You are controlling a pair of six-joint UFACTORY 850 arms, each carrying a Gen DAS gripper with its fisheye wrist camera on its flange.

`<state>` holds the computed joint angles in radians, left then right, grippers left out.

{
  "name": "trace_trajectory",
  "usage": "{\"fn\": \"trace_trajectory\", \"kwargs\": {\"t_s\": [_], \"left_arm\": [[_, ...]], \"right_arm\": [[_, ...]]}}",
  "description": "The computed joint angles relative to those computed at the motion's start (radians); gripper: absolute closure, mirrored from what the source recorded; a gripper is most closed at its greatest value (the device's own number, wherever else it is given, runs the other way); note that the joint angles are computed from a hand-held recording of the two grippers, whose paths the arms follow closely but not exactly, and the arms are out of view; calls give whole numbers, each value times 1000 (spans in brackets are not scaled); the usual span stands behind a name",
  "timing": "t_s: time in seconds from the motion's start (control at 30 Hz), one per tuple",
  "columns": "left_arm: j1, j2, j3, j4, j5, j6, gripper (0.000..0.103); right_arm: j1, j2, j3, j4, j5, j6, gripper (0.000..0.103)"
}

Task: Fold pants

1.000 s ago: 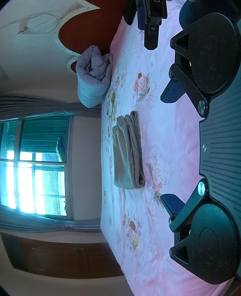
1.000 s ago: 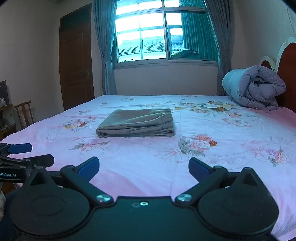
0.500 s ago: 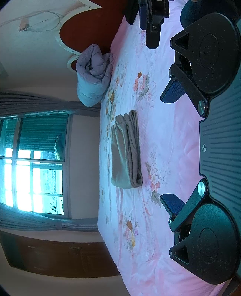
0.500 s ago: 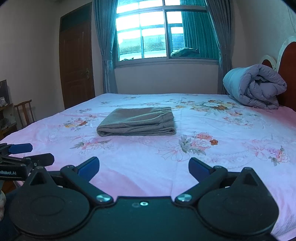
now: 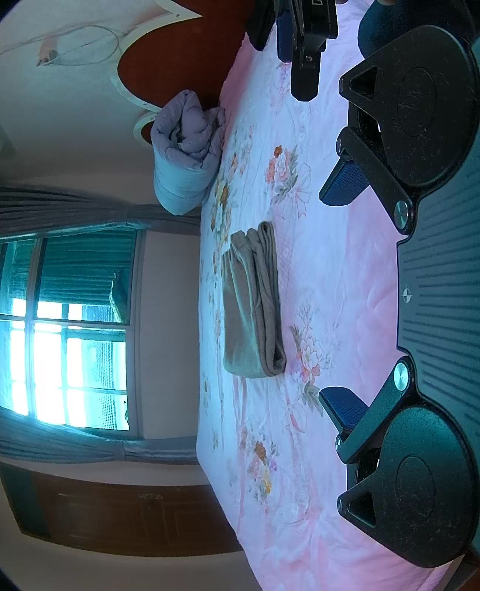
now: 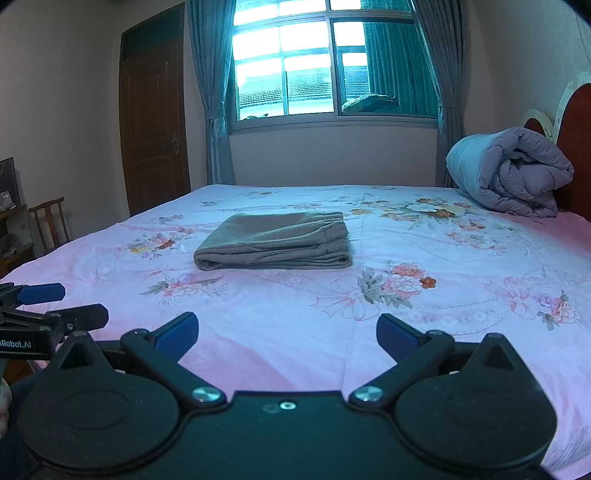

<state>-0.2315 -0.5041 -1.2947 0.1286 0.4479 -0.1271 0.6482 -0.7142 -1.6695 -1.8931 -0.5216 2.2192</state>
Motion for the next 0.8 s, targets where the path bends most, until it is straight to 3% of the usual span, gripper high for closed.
{"fn": "trace_trajectory", "kwargs": {"t_s": [0.8], "left_arm": [[0, 8, 12, 0, 15, 0, 0]], "right_arm": [[0, 1, 1, 1, 1, -4, 6]]}}
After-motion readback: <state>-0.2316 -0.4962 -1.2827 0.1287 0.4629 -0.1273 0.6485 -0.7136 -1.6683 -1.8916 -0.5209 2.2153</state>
